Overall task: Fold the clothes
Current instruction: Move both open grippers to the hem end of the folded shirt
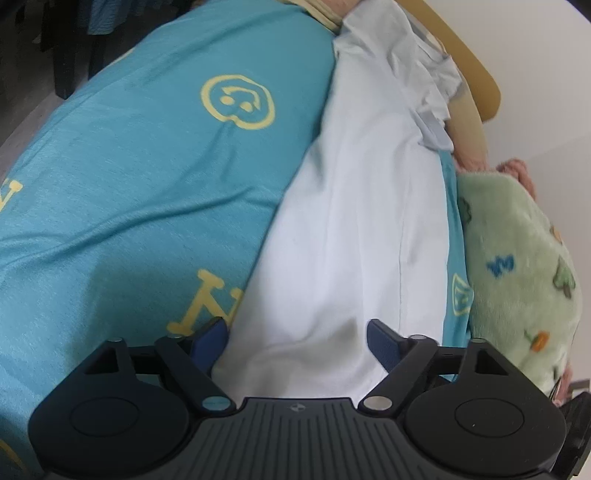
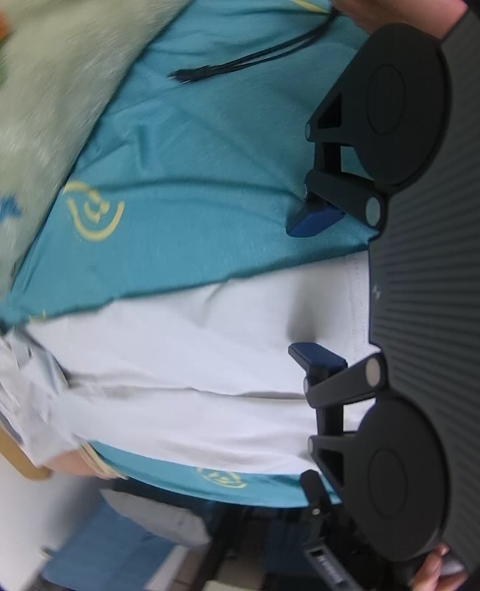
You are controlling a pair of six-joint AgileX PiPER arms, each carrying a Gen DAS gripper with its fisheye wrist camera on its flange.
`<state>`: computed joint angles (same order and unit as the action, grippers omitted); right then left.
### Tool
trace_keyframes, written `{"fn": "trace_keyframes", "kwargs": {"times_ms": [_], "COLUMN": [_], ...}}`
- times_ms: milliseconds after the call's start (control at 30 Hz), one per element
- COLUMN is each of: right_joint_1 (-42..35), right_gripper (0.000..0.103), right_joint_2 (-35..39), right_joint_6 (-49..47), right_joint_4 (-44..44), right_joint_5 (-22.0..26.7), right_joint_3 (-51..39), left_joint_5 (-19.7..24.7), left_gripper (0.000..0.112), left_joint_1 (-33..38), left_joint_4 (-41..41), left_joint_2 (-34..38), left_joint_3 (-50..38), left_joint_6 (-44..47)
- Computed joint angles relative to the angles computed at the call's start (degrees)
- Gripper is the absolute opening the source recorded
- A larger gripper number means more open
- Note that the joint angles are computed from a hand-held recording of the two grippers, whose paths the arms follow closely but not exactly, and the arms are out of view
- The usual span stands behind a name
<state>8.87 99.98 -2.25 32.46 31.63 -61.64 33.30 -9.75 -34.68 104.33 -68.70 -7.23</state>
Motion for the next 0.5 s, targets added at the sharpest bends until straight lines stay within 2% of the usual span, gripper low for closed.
{"fn": "trace_keyframes", "kwargs": {"times_ms": [67,167,300,400,500], "right_joint_1": [0.82,0.51,-0.15,-2.09,-5.88], "right_gripper": [0.066,0.066,0.066,0.066,0.066], "right_joint_2": [0.0,0.11,0.08,0.53,1.84], "right_joint_6": [-0.29,-1.22,-2.46,-8.71,-16.73], "right_joint_4": [-1.21,-0.75,1.53,10.27,22.88], "right_joint_5": [-0.11,0.1,0.25,1.1,4.36], "right_joint_3": [-0.22,-0.33,-0.01,0.86,2.24], "left_joint_5": [0.39,0.67,0.97,0.79,1.71], "left_gripper": [0.069,0.052,0.023,0.021,0.024], "left_joint_1": [-0.21,-0.27,0.27,-0.14,0.18], "left_joint_4": [-0.03,0.06,-3.31,-2.18,-1.66], "left_joint_2": [-0.01,-0.23,-0.37,-0.51,-0.08], "left_joint_3": [-0.02,0.17,0.93,0.89,0.32], "left_joint_6": [-0.03,-0.74,1.79,0.62,-0.78]}}
